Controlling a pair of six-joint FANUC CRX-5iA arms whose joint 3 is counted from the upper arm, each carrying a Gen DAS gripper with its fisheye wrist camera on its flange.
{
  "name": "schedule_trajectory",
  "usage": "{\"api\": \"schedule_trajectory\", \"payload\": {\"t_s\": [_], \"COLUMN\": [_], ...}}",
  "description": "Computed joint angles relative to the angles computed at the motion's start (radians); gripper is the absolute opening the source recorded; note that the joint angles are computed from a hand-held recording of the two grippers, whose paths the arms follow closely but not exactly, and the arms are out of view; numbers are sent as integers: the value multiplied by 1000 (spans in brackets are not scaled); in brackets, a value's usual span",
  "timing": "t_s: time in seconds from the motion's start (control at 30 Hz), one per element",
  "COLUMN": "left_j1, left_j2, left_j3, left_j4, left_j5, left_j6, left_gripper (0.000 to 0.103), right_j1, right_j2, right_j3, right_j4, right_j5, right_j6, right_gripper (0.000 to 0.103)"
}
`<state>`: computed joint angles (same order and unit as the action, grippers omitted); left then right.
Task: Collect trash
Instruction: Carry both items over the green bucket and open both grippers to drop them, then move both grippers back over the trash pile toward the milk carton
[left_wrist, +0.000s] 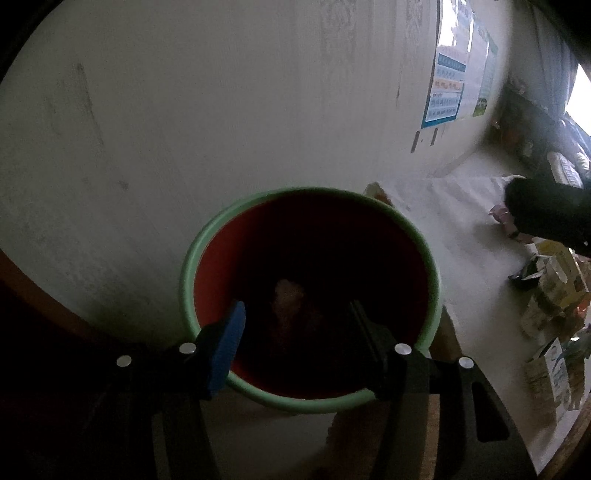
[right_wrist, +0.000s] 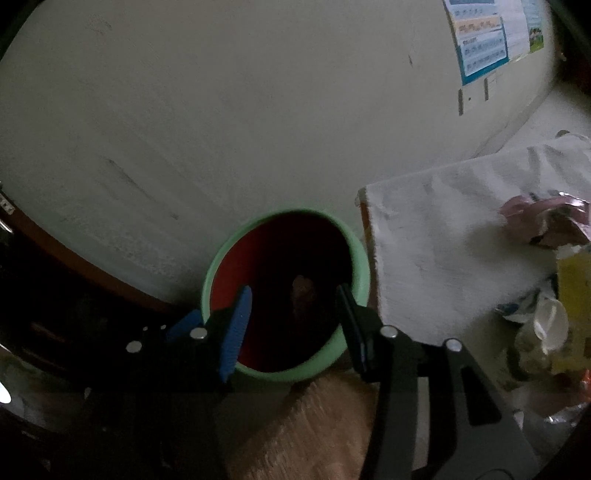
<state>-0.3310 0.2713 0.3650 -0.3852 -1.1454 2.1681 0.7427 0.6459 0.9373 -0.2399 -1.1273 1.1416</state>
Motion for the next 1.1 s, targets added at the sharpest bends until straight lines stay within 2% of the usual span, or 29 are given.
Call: {"api": "schedule_trajectory", "payload": {"t_s": [0.2,0.27,0.4,0.5,0.6,0.7,0.77,0.83,0.87,1.0,1.1], "left_j1": [-34,-47,-69,-89,-111,-122,-129,-142,-160,-213,-230], "left_j2": [19,28,48,68,96,120,156,198,244,364,419], "left_j3": [44,60,90,115,146,152,158,185,234,403,479], "left_j4": [-5,0,17,33,70,179,308,385,417,403,406], "left_j5": [-2,0,0,-2,-5,16,31,23,-8,-123,-175], "left_j6": [-7,-17,-41,-64,-96,-143,-200,-242,-271,-295,-274], "left_gripper": [54,54,54,54,54,54,54,54,54,54,56], "right_j1": [-16,-20,-30,-57,-92,-138,-156,-171,-175,-173,-170], "right_j2": [-129,-175,-306,-397,-456,-512,-552,-580,-589,-628,-636], "right_j3": [-190,-263,-489,-652,-763,-854,-921,-966,-980,-1027,-1031], "right_j4": [58,103,283,410,480,477,479,461,448,429,417], "right_j5": [85,118,193,202,189,181,182,197,202,228,242], "right_j6": [-32,-54,-153,-262,-361,-435,-489,-511,-520,-520,-510], "right_gripper": [48,56,56,56,56,56,56,56,56,56,56]}}
